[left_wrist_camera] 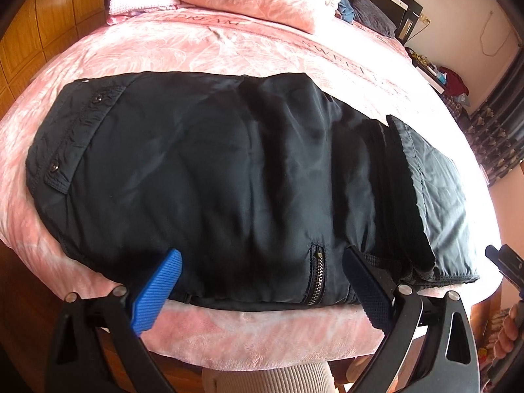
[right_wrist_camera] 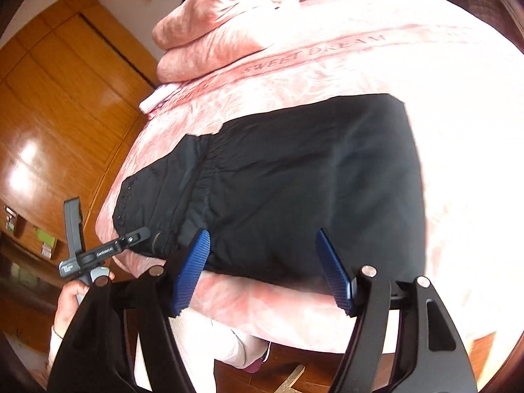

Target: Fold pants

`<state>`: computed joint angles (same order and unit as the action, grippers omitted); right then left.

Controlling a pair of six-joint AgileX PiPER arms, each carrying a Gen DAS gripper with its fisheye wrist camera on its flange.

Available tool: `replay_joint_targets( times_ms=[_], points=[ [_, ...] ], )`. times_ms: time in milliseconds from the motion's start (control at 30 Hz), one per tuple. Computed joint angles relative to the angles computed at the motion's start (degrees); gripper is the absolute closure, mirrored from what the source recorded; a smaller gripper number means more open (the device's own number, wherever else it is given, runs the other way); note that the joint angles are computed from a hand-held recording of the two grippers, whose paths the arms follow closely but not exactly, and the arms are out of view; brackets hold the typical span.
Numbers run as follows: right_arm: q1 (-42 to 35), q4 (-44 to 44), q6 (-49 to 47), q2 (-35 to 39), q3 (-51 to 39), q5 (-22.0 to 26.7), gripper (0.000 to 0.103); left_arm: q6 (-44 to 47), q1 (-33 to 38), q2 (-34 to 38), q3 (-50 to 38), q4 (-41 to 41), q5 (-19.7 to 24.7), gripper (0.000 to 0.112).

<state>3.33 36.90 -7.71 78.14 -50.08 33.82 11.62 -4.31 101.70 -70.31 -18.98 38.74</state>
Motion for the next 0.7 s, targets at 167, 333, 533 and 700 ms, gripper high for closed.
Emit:
replay_joint_targets(
  times_ms=[167,333,533,700],
  points=[
    [-20.20,13.24,-17.37,4.27,3.01,10.08,0.030,-1.17,-0.18,0.35,0.33,0.90,-0.28,0.013],
    [-24.99,16.80,-26.01,11.54,2.14,15.07,0.030,-2.00,-1.32,0.16,0.73,1.95,-0.83,0.013],
    [-23.80,25.38,-33.83,17.47,1.96,17.85,0.038,-4.52,-2.77,1.23,-0.01,5.31,-1.34,0.013],
    [-24.67,27.15,-35.19,16.98,1.63,18.71,0.081,-6.14,-3.57,2.35,-0.52,7.32,-2.11,0.013]
  ],
)
